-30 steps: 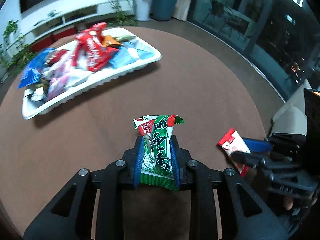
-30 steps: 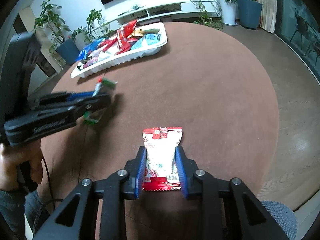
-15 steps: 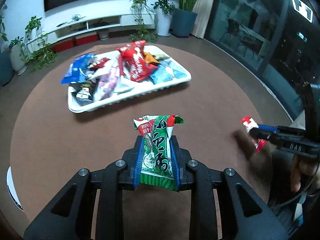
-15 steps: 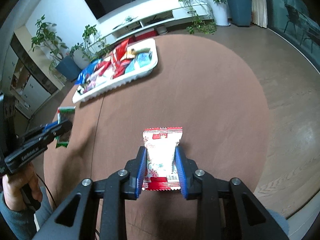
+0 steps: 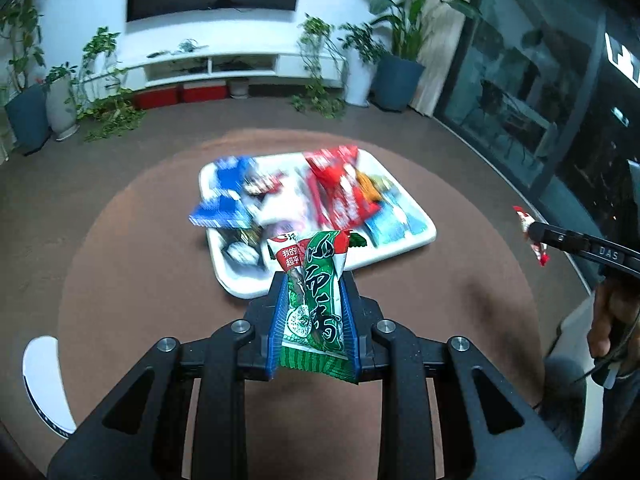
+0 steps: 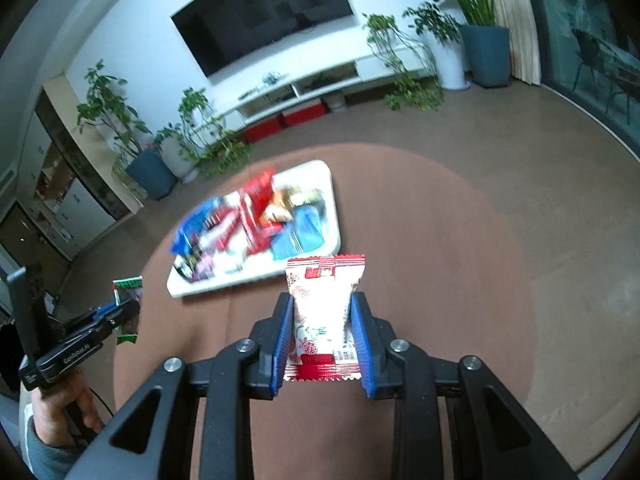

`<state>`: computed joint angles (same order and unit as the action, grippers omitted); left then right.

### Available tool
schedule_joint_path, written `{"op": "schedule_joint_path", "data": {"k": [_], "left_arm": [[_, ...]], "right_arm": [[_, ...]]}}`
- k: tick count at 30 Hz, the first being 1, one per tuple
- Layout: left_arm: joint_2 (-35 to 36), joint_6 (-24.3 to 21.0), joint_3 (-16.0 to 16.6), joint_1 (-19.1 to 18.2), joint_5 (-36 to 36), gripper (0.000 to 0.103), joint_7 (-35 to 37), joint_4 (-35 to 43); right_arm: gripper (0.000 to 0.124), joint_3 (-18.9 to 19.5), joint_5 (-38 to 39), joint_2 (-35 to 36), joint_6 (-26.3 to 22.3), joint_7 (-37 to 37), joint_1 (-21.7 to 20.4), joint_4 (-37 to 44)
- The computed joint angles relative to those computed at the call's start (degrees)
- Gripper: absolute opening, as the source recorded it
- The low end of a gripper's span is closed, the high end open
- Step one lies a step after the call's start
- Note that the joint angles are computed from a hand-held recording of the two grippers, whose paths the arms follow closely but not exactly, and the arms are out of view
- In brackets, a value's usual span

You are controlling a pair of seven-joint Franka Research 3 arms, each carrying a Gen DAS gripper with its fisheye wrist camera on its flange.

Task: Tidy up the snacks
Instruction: 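Carry the green and red-white packets over the white tray and lower them in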

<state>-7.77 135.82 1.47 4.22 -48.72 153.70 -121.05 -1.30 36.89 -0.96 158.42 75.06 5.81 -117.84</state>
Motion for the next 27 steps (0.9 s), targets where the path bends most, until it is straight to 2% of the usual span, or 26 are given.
{"op": "schedule_joint_path", "data": {"k": [8,14,21,24,27], "left_arm": [[8.63,-0.22,-2.48,1.59,2.94,0.023,-5.04,11.92],[15.79,0.07,-6.05,2.99,7.0,0.023,-10.07,19.01],[23.07,2.28,-10.52,4.02,11.82,0.023,-13.48,24.12],[24.89,3.11,-11.83,4.3,13.42,0.023,-14.5,24.71],[26.08,4.66,-12.93,4.71,14.25,0.024,-14.93,24.61]], "right_arm": [[0.031,1.86,0.43,9.73,-2.55,-1.41,0.12,15.67],[0.031,3.93,-2.61,21.01,-8.84,0.92,0.33,31.27],[0.031,3.91,-10.23,33.11,-16.2,7.67,1.76,45.53],[0.031,3.6,-13.14,36.85,-18.36,9.95,2.14,49.67],[0.031,3.47,-15.31,37.76,-17.66,10.84,2.72,49.5]]}}
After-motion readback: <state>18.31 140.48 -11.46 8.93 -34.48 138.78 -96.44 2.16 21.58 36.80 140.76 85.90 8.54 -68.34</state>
